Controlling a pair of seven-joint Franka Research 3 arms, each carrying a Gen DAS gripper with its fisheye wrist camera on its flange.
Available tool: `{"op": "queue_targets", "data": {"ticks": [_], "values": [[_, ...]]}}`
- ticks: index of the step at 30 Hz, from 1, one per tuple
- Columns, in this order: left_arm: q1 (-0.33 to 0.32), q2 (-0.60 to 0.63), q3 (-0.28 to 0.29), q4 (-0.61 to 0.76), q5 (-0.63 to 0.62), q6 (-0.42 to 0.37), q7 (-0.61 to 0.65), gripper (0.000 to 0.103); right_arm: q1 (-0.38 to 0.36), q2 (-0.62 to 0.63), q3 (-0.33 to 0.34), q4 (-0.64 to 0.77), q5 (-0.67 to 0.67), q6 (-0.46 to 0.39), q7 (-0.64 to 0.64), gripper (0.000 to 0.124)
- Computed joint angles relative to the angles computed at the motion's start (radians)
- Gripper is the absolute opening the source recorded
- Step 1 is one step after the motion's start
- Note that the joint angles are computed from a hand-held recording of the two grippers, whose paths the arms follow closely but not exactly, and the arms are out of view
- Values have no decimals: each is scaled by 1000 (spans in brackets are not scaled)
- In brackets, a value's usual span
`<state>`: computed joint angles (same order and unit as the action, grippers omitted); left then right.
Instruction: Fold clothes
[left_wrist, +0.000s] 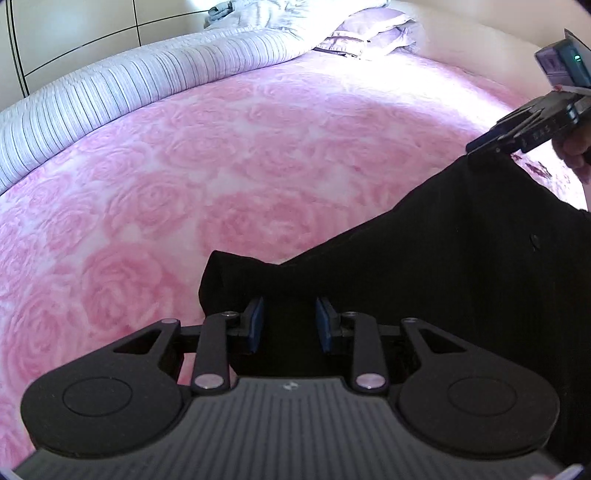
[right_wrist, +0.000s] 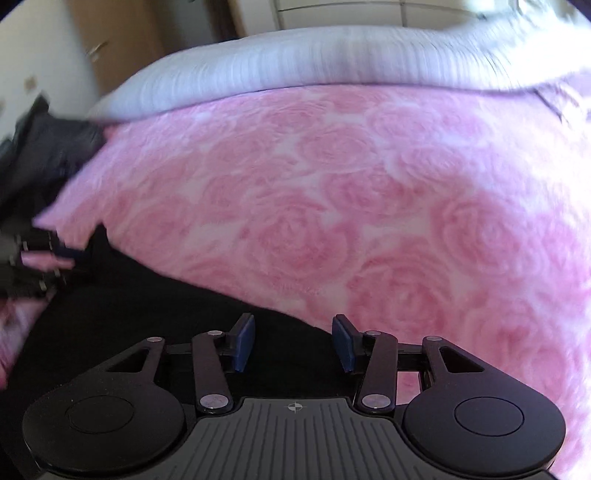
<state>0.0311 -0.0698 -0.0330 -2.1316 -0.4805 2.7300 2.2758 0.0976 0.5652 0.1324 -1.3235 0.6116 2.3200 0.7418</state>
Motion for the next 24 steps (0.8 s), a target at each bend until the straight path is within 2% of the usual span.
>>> {"op": "queue_targets", "data": {"ticks": [4,8,10,12,15,16,17,20,22,24], "values": [[-10,-64,9,-47,-14,11,-14,24,-50,-167,37,-210,140,84,-141,45],[-70,-164,51,-124,-115,7,17,27,-71,-350,16,-438,290,60,-268,45],[-81,-189,54,-156,-86,-21,-20,30,-53,-405,-17,-528,266,37,-261,45],[-69,-202,32,-189,16,-23,-85,30,-24,-438,-49,-603,218,69,-263,45],[-118,-271,54,-243,45,1,-69,30,-27,-514,-87,-687,360,70,-347,45],[-137,-295,64,-259,48,5,-59,33,-26,-547,-100,-717,404,77,-394,45],[-156,-320,74,-274,53,9,-51,35,-18,-588,-108,-760,436,115,-494,46],[-212,-389,87,-326,99,38,-14,43,32,-686,-120,-885,446,291,-779,46],[-248,-428,94,-362,137,52,8,50,70,-721,-135,-933,462,341,-921,46],[-264,-461,85,-408,197,93,19,51,106,-743,-145,-970,484,378,-1046,46]]}}
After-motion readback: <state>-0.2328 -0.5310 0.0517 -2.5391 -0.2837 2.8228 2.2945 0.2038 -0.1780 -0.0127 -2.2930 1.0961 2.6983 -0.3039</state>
